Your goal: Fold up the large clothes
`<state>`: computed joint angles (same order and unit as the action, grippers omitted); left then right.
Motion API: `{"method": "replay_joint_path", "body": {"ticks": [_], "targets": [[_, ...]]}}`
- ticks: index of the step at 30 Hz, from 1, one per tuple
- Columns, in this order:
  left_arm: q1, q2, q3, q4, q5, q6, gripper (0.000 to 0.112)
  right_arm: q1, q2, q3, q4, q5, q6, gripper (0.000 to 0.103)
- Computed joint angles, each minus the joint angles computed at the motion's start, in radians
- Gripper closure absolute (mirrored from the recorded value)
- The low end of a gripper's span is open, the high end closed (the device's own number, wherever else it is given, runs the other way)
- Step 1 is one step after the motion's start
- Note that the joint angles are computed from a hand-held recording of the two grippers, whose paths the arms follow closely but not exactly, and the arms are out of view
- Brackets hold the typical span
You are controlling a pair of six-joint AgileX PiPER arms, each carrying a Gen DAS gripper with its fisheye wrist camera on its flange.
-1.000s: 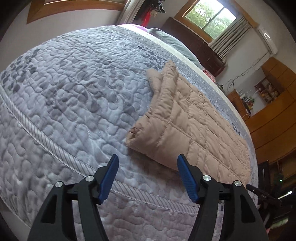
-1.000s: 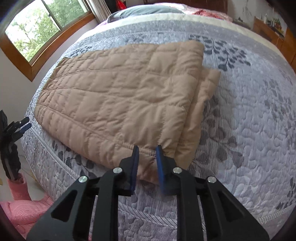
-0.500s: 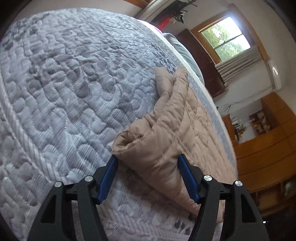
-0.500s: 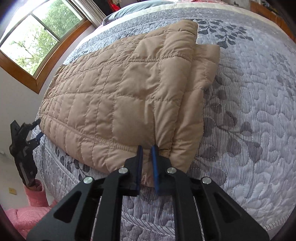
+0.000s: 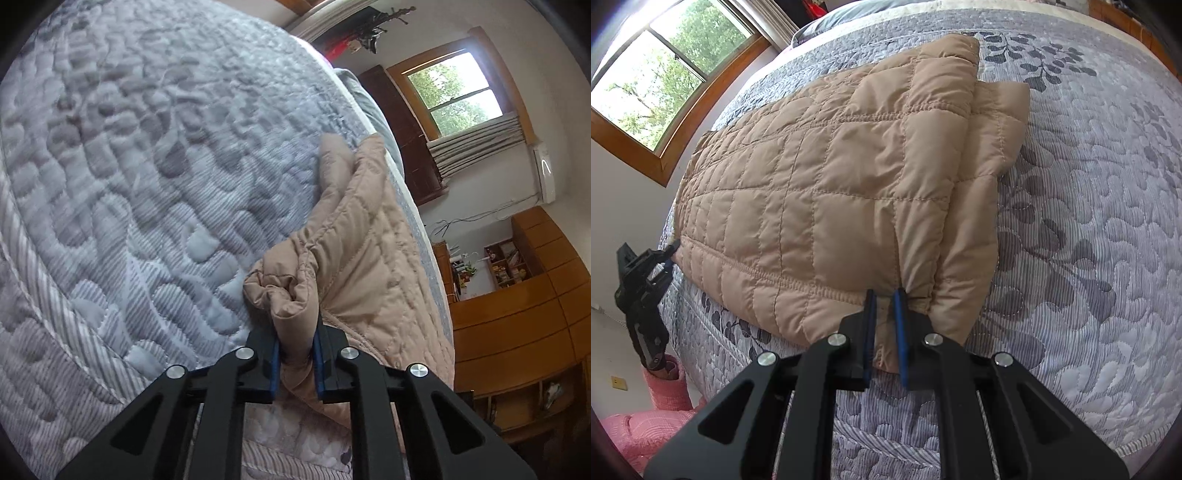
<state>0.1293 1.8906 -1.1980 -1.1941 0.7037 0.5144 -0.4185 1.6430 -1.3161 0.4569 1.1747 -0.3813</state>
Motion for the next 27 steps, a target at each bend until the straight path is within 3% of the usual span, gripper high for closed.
{"method": "replay_joint_path", "body": {"ticks": [8, 14, 18, 27], "targets": [[-0.025, 0.028, -0.042, 0.039, -0.012, -0.014, 0.099, -0.009, -0.001, 0.018, 0.021, -0.017, -0.018, 0.095], [-0.082, -0.118, 0.014, 0.028, -0.128, 0.056, 0.103, -0.02, -0.005, 0.017, 0.019, -0.004, -0.012, 0.095], [-0.156, -0.194, -0.018, 0.096, -0.183, 0.072, 0.103, -0.014, -0.005, 0.002, 0.006, 0.008, 0.017, 0.095], [-0.33, -0.194, -0.182, 0.119, -0.097, 0.194, 0.103, 0.021, -0.01, -0.009, -0.029, 0.006, 0.079, 0.095]]}}
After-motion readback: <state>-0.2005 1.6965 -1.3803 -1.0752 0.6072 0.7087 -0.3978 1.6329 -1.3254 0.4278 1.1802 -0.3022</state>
